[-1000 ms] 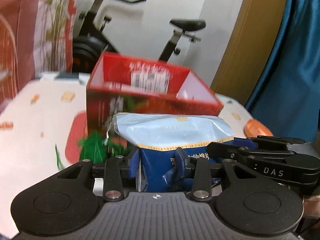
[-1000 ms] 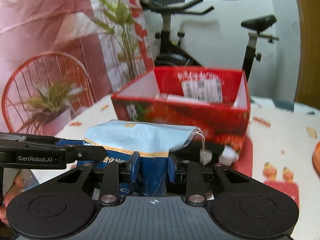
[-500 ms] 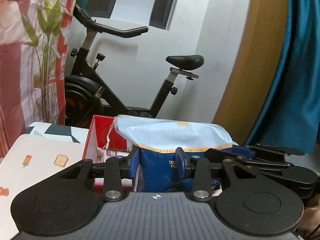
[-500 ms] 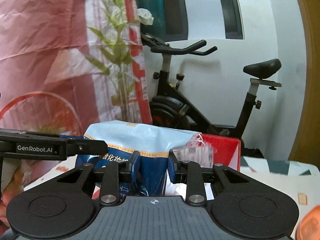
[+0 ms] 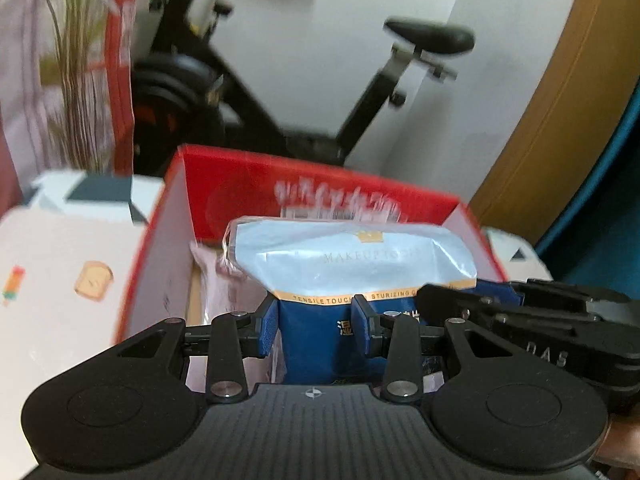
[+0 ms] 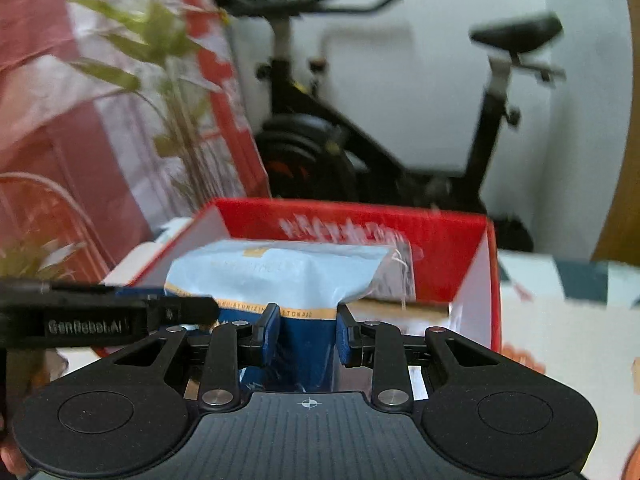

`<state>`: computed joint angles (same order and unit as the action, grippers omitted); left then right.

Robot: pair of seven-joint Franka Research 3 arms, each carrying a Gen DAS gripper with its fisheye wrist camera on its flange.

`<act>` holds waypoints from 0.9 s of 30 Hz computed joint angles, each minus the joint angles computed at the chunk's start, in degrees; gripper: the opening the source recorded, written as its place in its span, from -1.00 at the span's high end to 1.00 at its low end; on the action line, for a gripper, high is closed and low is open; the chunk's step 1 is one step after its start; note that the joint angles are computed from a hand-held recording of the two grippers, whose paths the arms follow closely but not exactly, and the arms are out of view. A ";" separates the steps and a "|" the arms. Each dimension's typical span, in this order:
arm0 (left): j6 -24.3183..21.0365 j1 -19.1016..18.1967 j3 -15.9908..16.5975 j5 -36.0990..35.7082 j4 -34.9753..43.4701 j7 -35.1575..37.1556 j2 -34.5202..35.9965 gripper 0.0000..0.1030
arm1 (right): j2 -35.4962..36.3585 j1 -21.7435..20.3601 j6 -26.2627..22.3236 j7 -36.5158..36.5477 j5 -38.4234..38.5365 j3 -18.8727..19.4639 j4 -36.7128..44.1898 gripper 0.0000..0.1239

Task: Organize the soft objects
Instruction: 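Lower the blue bag into the box beside the mask bag and open both grippers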

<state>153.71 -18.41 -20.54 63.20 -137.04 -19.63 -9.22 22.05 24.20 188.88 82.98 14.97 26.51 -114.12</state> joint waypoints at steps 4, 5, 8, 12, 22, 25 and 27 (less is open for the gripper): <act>0.78 -0.41 0.83 -3.45 1.03 4.73 2.60 0.21 | 2.11 5.53 -5.46 2.38 2.11 -6.66 3.15 0.58; 0.84 -0.53 0.92 -3.79 1.13 5.26 2.88 0.21 | 2.55 6.66 -6.91 3.00 2.58 -8.04 3.88 0.58; 0.81 -0.70 1.41 -5.48 0.91 7.59 3.04 0.21 | 3.99 9.98 -10.92 5.34 3.15 -12.01 6.19 0.58; 0.48 -0.74 1.76 -7.27 0.64 10.45 3.36 0.21 | 5.69 11.99 -14.68 6.86 2.54 -14.50 8.74 0.59; -3.74 -1.10 1.33 -6.19 1.33 11.55 3.34 0.20 | 7.48 17.89 -27.48 14.87 -8.95 -21.88 15.46 0.61; -4.61 -1.37 1.31 -6.73 1.36 11.83 3.26 0.17 | 8.40 18.63 -31.53 16.40 -12.37 -22.60 18.00 0.60; -4.78 -1.53 1.27 -6.89 1.34 11.81 3.25 0.11 | 8.78 19.11 -33.74 17.58 -14.44 -22.94 19.18 0.60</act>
<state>148.93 -19.94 -19.27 56.30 -135.71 -7.82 -5.97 30.83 43.31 155.14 100.56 0.54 3.57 -94.94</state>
